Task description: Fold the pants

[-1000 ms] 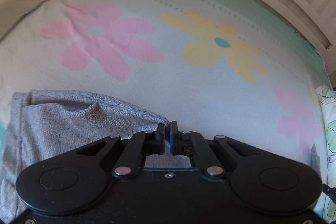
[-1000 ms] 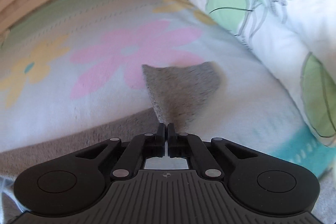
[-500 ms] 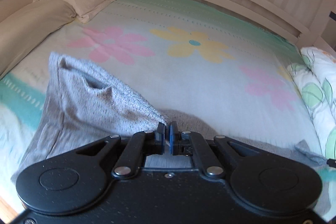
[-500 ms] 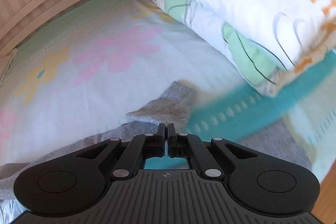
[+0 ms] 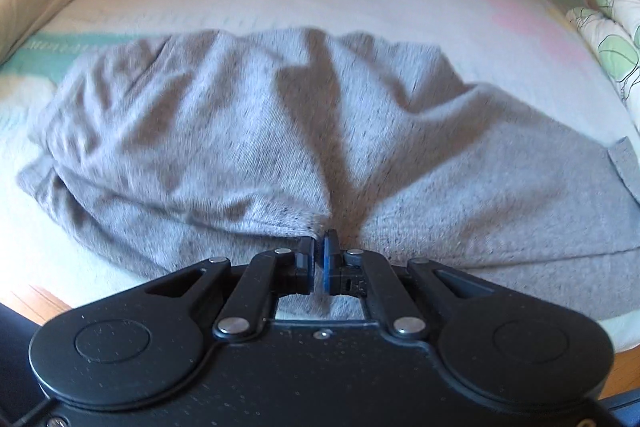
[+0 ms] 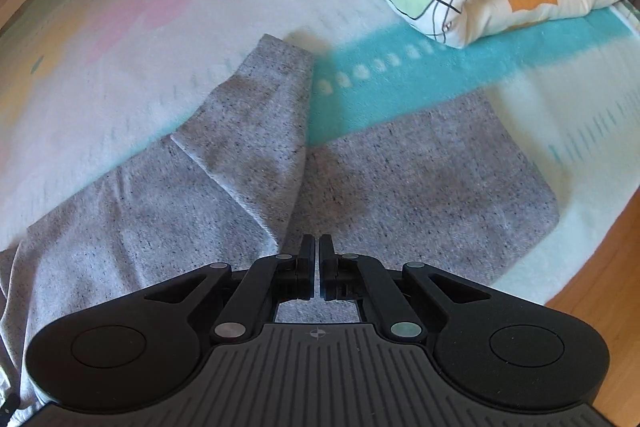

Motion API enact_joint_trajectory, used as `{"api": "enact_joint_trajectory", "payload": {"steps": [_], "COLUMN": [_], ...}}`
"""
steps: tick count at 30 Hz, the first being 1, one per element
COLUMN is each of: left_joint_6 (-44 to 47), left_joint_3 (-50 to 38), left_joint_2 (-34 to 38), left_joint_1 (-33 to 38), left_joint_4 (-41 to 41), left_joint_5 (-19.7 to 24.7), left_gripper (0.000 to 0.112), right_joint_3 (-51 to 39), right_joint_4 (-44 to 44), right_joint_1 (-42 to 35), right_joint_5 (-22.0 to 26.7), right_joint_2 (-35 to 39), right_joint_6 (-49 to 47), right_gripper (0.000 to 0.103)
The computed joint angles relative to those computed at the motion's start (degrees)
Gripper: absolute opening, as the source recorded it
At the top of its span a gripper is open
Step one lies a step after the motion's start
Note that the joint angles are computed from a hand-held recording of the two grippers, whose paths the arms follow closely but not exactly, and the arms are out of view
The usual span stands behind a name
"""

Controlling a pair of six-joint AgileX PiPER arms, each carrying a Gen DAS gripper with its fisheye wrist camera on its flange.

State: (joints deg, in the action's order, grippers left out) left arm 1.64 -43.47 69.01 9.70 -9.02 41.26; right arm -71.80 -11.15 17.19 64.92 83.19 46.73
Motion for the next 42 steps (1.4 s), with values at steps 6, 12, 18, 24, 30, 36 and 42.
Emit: {"api": "enact_joint_trajectory", "payload": {"steps": [6,12,18,24,30,36,42], "left_joint_6": [-2.48,2.81,5.15,6.54,7.96,7.53,4.06], "left_joint_3": [0.28,0.70,1.69,1.49,0.87,0.82,0.46], "left_joint_2": [1.11,2.83,2.32,1.41,-1.75,-4.05,-4.59], "left_joint_1": [-2.28,1.68,2.93,4.44,5.74,4.84,2.89], "left_joint_4": [2.87,-2.65,-4.53,-6.02,-6.87,-5.57,-2.68], "left_joint_5": [-1.74,-2.73,-3.14,-2.08,-0.91,-0.67,-0.69], "left_gripper": [0.006,0.006,0.006,0.006,0.006,0.006,0.006], "right_joint_3": [1.41,-4.96,-14.32,-14.38,-6.97,1.82,7.87], "right_joint_4": [-13.42,-19.89,-24.06,-22.16,-13.55,-3.83,11.22], "right_joint_1": [6.82,13.78,17.98,14.78,4.13,-10.92,-24.58], "right_joint_5": [-7.15,-10.36,-3.37,-2.79,-6.16,-6.05,-8.92], "right_joint_2": [-2.15,8.65,22.18,20.82,3.29,-8.63,-11.76], "right_joint_6": [4.54,-2.57,-7.96,-7.94,-4.72,-8.41,-22.07], "right_gripper": [0.027,0.029,0.029,0.002,0.002,0.000,0.003]}}
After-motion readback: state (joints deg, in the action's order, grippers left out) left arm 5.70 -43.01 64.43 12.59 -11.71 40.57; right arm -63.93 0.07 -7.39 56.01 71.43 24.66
